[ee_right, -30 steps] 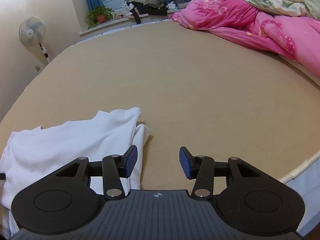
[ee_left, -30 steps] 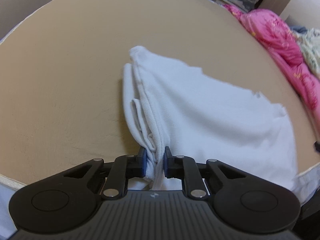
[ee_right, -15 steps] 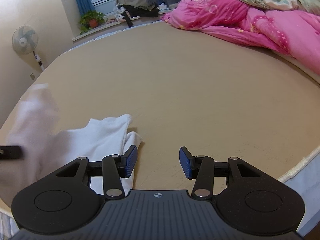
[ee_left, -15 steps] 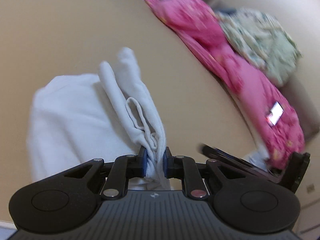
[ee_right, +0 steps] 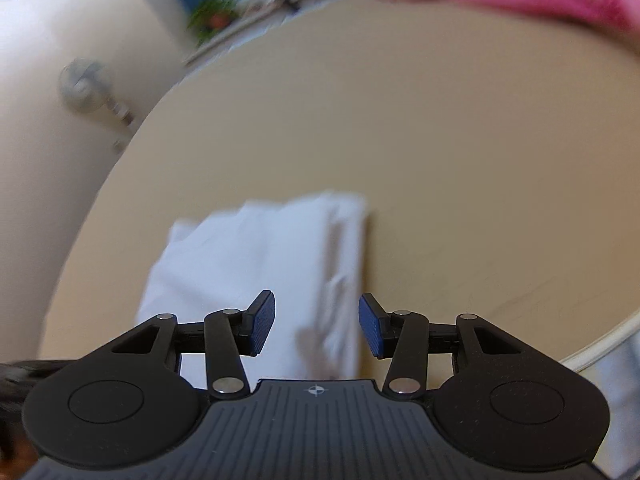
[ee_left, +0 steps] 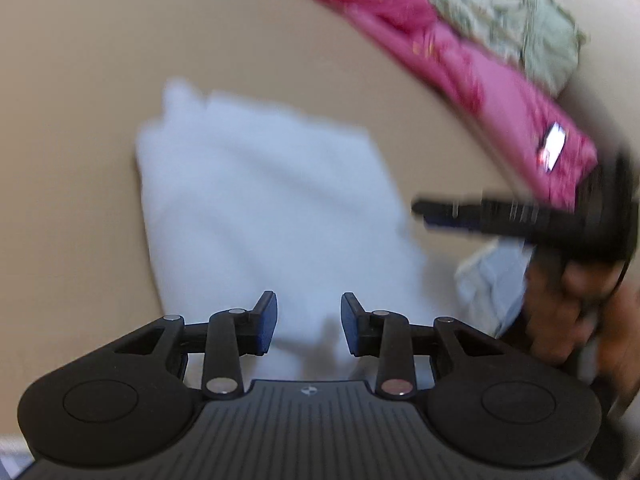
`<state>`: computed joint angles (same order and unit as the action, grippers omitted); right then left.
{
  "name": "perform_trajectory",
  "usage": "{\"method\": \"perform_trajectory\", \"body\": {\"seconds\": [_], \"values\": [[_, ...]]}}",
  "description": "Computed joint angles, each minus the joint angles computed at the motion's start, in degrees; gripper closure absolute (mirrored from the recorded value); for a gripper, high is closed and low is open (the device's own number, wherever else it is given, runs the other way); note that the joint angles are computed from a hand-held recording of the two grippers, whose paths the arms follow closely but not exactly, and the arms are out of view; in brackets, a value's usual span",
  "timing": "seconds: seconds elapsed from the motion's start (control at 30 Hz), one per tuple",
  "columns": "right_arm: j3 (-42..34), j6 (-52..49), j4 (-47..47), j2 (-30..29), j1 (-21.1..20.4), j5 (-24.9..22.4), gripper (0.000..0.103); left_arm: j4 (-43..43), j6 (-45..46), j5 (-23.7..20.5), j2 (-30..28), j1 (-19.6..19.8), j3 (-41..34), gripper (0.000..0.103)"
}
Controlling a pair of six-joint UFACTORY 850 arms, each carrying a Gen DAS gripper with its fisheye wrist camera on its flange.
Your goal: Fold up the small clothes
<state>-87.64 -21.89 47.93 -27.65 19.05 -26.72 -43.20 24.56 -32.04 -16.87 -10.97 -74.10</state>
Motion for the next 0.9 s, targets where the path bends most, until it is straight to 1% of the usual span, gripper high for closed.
{"method": "perform_trajectory", "body": {"seconds": [0.03, 0.07, 0.1, 0.13, 0.17, 0.2, 0.27, 0.33, 0.4, 0.47, 0.5, 0.53, 0.57, 0.6, 0.63, 0.67, 0.7, 0.73, 0.8, 0.83, 0.9], "values": [[-1.1, 1.6, -2.2, -0.8, 0.4, -2.0, 0.055, 3.2, -1.5, -0.8, -0.8, -0.8, 0.6, 0.066], [-2.4, 4.9, -6.8, -1.7, 0.8, -3.9, 0.055, 7.4, -4.0, -0.8, -1.6, -2.0, 1.0, 0.068], [-3.5, 7.5, -10.5, -2.5, 1.3, -5.6, 0.070, 9.9, -4.1, 1.7, -1.1, -3.2, 2.3, 0.067], [-3.9, 8.2, -12.1, -2.9, 1.7, -6.4, 0.082, 11.6, -2.7, 3.6, -0.3, -4.0, 3.2, 0.067], [-3.6, 8.8, -13.8, -2.6, 2.1, -5.9, 0.085, 12.6, -2.0, 3.0, -0.2, -4.2, 2.8, 0.067], [-3.0, 7.9, -13.5, -2.2, 2.1, -5.3, 0.090, 11.5, -0.5, 1.4, -0.4, -3.7, 2.0, 0.067], [-1.6, 5.1, -9.6, -1.3, 1.4, -4.6, 0.094, 6.4, 4.2, -2.2, -0.6, -1.6, 0.5, 0.066], [-0.3, 5.6, -9.3, -0.5, 0.9, -3.7, 0.097, 6.6, 6.6, -1.3, 0.6, 0.0, 0.6, 0.062], [0.2, 7.6, -11.7, -0.2, 1.0, -3.9, 0.098, 4.9, 9.8, -1.1, 1.0, 2.5, 0.1, 0.051], [-0.2, 7.9, -13.5, -0.4, 1.3, -4.8, 0.097, 2.8, 11.1, -1.3, 0.5, 4.7, -1.0, 0.043], [-0.5, 7.3, -13.4, -0.7, 1.3, -5.2, 0.096, 1.8, 11.6, -1.0, -0.1, 6.0, -1.7, 0.039], [-0.6, 7.0, -12.7, -0.8, 1.2, -4.9, 0.091, 1.0, 11.9, -0.8, -0.5, 7.0, -2.3, 0.037], [-0.7, 7.1, -11.6, -0.8, 1.0, -4.3, 0.087, 0.4, 11.7, -0.5, -1.1, 7.6, -3.0, 0.031], [-0.1, 6.5, -9.3, -0.3, 0.6, -3.0, 0.075, -1.4, 12.2, -0.1, -2.0, 8.5, -3.6, 0.027], [0.2, 7.5, -8.4, -0.1, 0.5, -0.9, 0.059, -4.0, 12.8, -0.5, -3.2, 9.5, -4.3, 0.027], [0.1, 9.5, -8.4, -0.1, 0.6, 1.4, 0.052, -7.2, 12.6, -1.5, -4.7, 10.3, -5.4, 0.027], [-0.5, 11.8, -9.3, -0.6, 0.7, 2.8, 0.044, -12.1, 12.5, -3.5, -6.5, 11.4, -6.3, 0.027], [-1.7, 14.8, -10.7, -1.5, 0.8, 3.9, 0.042, -14.5, 10.7, -5.1, -8.2, 12.0, -7.7, 0.027], [-5.1, 18.2, -11.3, -4.3, 1.0, 3.8, 0.039, -16.3, 6.6, -6.6, -11.4, 12.3, -10.4, 0.027], [-6.7, 19.1, -10.7, -5.6, 1.1, 2.9, 0.038, -16.4, 5.1, -7.0, -13.1, 11.9, -12.1, 0.027], [-11.2, 24.3, -13.3, -9.1, 1.3, -0.1, 0.038, -16.9, 3.2, -8.9, -16.1, 11.8, -15.2, 0.027]]}}
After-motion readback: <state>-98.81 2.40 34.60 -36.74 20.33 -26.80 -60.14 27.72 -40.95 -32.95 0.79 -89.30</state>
